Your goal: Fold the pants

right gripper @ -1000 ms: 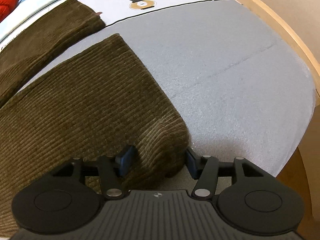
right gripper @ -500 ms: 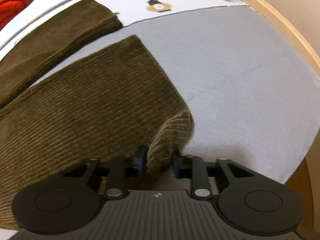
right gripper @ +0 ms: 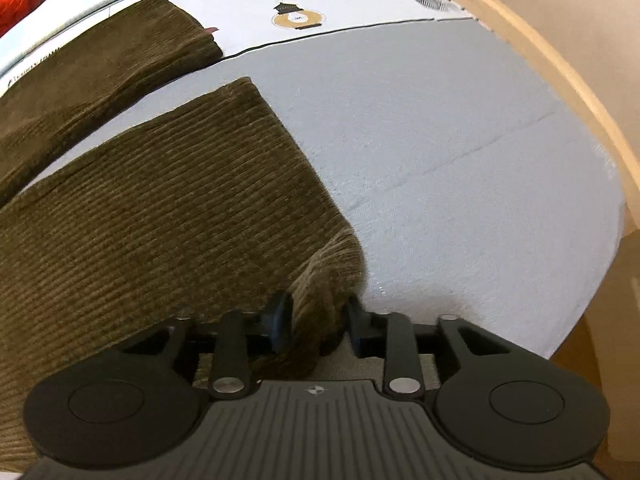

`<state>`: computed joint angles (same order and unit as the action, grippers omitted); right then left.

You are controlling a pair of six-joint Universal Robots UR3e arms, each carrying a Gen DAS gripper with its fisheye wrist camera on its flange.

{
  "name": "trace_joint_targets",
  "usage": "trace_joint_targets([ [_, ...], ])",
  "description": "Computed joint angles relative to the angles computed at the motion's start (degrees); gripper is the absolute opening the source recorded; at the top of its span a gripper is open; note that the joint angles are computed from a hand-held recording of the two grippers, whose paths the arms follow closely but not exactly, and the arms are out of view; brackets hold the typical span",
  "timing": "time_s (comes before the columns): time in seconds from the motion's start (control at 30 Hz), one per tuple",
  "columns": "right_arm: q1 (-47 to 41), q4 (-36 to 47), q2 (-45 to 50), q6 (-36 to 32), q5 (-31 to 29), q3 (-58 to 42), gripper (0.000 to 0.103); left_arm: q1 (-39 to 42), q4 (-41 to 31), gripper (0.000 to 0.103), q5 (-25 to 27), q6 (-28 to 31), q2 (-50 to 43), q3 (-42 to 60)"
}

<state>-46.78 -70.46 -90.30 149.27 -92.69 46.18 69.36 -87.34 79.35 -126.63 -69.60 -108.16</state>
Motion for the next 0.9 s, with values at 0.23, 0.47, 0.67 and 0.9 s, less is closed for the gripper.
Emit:
trace_joint_targets([
  [0.23, -0.7, -4.2, -3.4, -1.4, 1.7, 1.9, 0.041, 5.5, -13.4, 0.059, -14.2, 10.7, 8.1, 3.9],
  [0.47, 1.4, -10.2, -3.1, 2.0, 2.6, 2.6, 0.044, -5.1, -11.0, 0.061, -2.9, 5.8, 3.7, 3.4],
  [0.67, 2.2, -12.6, -3.9, 5.2, 7.9, 0.4, 0.044, 0.3, -17.1, 0.062, -12.1, 4.1, 5.7, 10.1],
  [0.9, 12.4, -18.5, -3.5, 6.7, 7.4, 1.4, 0.044, -4.6, -7.8, 0.062, -12.2, -3.6, 4.0, 9.0],
])
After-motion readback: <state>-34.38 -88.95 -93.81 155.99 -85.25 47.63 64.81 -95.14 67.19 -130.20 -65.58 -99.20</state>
